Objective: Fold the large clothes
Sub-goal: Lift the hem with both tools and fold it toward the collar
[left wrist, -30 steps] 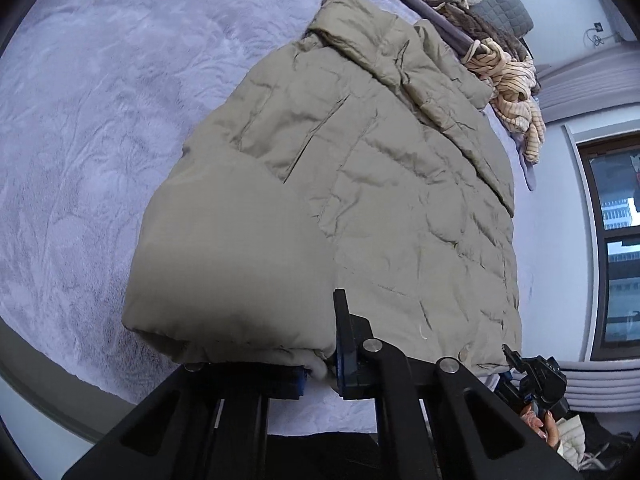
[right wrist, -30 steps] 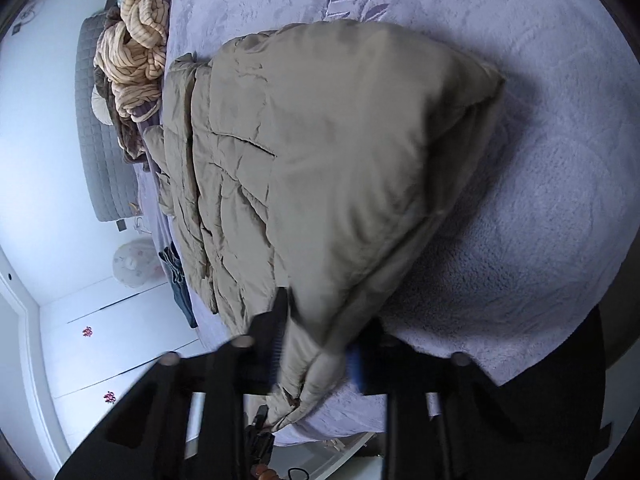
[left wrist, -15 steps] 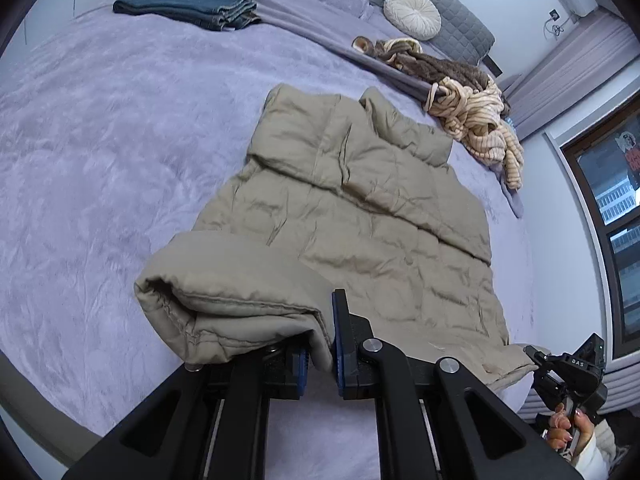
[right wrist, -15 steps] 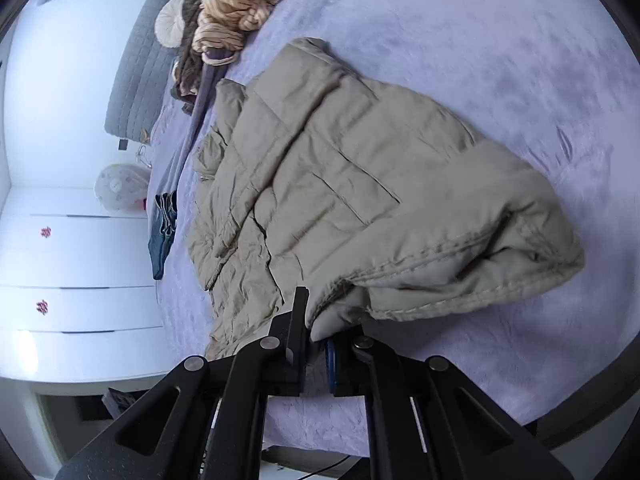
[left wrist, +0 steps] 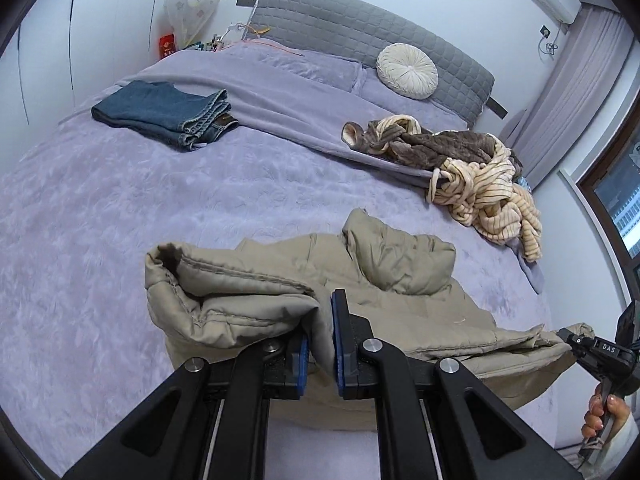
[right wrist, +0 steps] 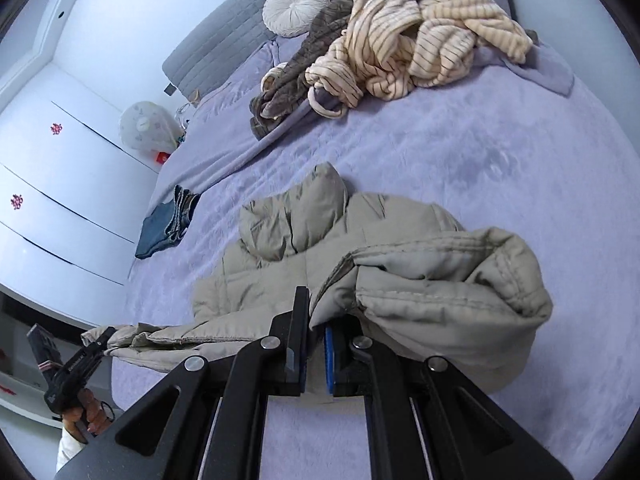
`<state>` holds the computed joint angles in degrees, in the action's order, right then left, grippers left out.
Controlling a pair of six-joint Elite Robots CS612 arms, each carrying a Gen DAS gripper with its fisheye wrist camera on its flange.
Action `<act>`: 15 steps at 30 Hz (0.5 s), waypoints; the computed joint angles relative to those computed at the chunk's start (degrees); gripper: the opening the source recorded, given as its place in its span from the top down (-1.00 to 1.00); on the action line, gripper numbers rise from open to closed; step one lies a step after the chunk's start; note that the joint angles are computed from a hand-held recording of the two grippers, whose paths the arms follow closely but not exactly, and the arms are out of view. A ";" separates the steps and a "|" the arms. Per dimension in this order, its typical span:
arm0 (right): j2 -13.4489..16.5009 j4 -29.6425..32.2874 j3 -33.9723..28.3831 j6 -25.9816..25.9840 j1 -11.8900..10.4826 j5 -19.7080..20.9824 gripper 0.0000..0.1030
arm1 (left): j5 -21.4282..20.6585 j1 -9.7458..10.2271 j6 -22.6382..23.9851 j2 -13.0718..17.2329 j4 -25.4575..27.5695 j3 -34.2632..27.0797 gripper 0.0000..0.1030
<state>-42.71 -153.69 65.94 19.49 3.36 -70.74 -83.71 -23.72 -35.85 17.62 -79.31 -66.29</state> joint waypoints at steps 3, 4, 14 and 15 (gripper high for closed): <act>5.86 5.08 -10.64 -0.89 0.33 -2.26 0.87 | 0.83 0.88 1.69 -2.56 -3.47 8.34 0.78; 8.23 7.22 -14.58 -0.81 0.48 -2.98 0.87 | 0.73 1.26 1.98 -3.34 -4.57 11.30 0.78; 24.97 23.59 -41.15 3.85 1.04 -6.94 0.87 | -0.68 3.19 2.13 -10.09 -11.40 37.06 0.77; 26.67 25.39 -43.95 4.58 0.97 -6.88 0.86 | -0.91 3.25 2.15 -10.82 -12.38 39.37 0.77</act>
<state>-16.04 -128.30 21.99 24.07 4.33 -77.62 -84.63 -20.46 -33.70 6.79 -91.69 -26.92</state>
